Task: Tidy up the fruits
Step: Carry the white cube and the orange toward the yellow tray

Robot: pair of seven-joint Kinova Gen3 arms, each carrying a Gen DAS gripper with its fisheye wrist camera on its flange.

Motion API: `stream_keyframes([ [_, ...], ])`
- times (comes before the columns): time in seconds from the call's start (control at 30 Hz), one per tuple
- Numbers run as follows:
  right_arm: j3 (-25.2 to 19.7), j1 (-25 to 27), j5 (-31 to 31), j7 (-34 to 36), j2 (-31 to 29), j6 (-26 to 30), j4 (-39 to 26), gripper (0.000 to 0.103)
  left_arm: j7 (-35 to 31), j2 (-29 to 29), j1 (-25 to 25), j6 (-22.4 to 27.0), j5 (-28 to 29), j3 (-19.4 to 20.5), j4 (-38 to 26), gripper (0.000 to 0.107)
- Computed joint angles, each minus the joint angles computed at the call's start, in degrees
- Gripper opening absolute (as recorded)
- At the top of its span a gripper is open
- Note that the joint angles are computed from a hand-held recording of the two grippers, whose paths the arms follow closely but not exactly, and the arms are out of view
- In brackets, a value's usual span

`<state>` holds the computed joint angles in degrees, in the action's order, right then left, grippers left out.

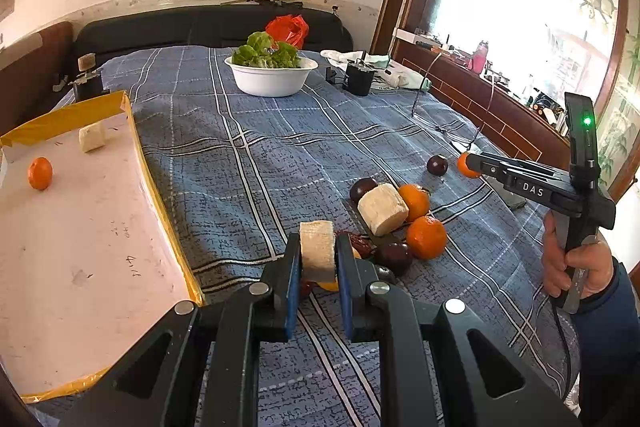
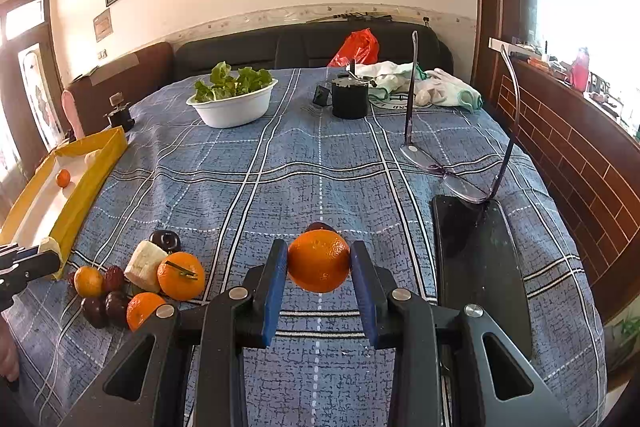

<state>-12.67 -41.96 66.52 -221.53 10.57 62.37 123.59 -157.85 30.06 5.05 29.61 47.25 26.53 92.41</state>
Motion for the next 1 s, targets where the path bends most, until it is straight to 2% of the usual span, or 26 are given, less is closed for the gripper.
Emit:
stream_keyframes([
  [0.6, -0.3, 0.4, 0.2, -1.5, -0.8, -0.9, 0.9, 0.035, -1.2, -0.3, -0.4, -0.3, 1.0, 0.2, 0.5, 0.016],
  [0.8, -0.9, 0.6, 1.8, -5.7, -2.5, -3.3, 1.7, 0.035, -1.5, -0.3, -0.8, -0.4, 1.8, 0.3, 0.4, 0.016],
  [1.0, -1.9, -0.4, 4.4, -7.5, -2.3, -4.9, -0.2, 0.035, -2.6, -0.6, -1.7, -1.3, 3.7, 0.9, 1.1, 0.016],
])
